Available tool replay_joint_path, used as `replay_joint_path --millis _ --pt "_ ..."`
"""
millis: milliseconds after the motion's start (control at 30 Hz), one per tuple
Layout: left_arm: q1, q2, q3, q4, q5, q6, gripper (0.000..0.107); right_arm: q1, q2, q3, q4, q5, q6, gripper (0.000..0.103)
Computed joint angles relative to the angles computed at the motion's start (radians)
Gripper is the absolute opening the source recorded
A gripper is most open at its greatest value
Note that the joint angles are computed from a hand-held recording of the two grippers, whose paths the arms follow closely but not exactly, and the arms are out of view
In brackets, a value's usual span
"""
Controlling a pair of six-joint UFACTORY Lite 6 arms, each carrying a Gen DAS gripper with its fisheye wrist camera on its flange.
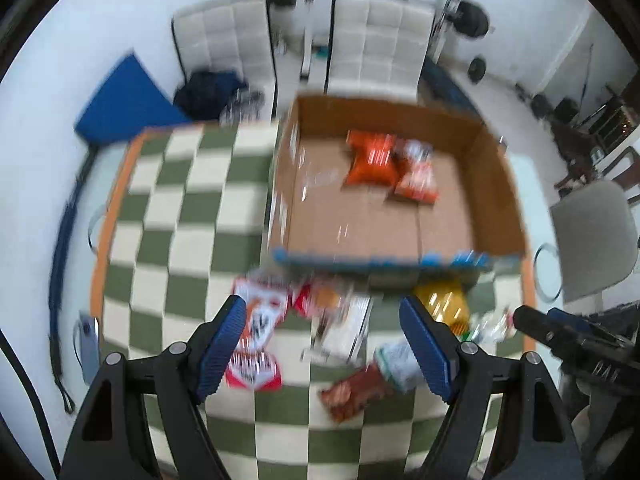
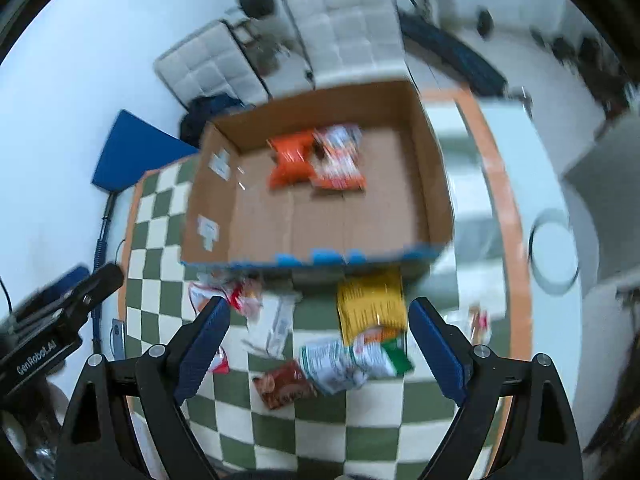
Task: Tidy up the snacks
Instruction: 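Grasp the white bread packet with the left tool while the right tool grasps the green-white pouch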
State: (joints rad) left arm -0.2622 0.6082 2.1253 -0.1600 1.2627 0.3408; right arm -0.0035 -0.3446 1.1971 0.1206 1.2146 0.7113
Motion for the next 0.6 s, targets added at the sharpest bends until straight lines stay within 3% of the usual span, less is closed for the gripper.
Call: replay_joint_path --millis 100,233,400,600 --pt "0.012 -0.054 -0.215 0.033 -0.086 0.003 0.078 -0.049 -0.085 -0.235 0.105 -0.07 -0.035 0.093" --pt "0.017 -0.033 -0.37 0.066 -0.146 -0.006 0.078 -0.085 -0.122 -0.465 0.186 -0.154 -0.052 0.093" --pt "0.01 0.018 -0.424 0.088 -0.18 -0.021 0.078 -0.19 -0.138 -0.732 0.402 -0.283 -0.128 0.093" --pt "-0.05 0.133 -0.383 0.122 -0.213 -0.05 0.078 -0.149 -0.049 -0.881 0.64 -0.474 -0.204 0.092"
